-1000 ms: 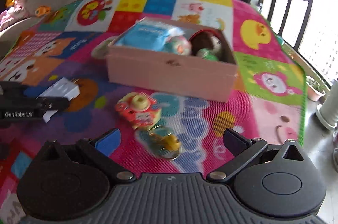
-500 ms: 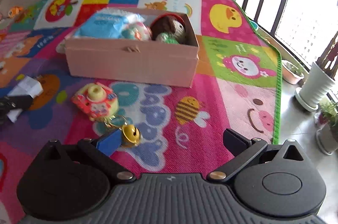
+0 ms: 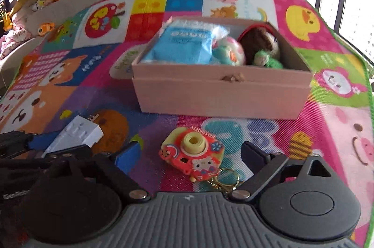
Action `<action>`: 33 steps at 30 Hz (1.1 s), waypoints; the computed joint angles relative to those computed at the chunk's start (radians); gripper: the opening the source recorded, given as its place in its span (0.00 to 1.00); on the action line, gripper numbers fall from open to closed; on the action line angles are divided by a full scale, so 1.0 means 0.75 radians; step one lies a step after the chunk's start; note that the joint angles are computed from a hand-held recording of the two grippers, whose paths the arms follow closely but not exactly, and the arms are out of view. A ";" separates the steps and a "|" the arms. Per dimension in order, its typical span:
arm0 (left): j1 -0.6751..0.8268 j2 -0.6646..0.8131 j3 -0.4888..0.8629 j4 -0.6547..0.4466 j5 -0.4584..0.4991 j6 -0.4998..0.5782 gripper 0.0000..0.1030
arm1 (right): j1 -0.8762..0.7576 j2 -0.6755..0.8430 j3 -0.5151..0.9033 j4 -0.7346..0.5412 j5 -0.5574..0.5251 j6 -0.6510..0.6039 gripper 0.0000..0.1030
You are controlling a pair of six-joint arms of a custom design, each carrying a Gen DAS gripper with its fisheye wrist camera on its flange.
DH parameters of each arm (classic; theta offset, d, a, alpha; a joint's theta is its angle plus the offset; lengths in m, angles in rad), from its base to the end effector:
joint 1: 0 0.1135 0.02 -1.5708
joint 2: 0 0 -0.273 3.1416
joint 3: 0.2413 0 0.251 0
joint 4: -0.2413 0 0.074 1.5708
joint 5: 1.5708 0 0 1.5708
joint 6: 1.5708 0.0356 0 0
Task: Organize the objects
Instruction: 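Grasp the red bell keychain with the right gripper while the left holds the white item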
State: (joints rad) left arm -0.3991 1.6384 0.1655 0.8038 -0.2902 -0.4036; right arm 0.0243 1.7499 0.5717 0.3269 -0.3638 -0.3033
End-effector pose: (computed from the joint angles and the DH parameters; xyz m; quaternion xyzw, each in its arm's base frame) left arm 0.1945 -0.0710 0.0821 -0.0650 0.8905 -0.0486 0.4477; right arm 0.2876 0.0197 0.0992 -0.2129 0.8978 0.1195 0.3664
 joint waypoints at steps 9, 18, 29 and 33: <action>0.000 0.004 -0.005 0.013 0.001 -0.010 0.52 | 0.023 -0.098 -0.081 -0.010 0.004 -0.106 0.56; -0.024 0.003 0.006 -0.016 -0.035 -0.004 0.52 | -0.173 -0.283 -0.126 -0.195 -0.145 -0.242 0.56; -0.140 -0.053 0.097 -0.273 -0.193 -0.058 0.52 | -0.730 -0.545 0.087 -0.593 -0.750 -0.366 0.56; -0.064 -0.247 0.170 -0.485 -0.057 -0.060 0.52 | -0.792 -0.489 0.141 -0.522 -0.828 -0.321 0.56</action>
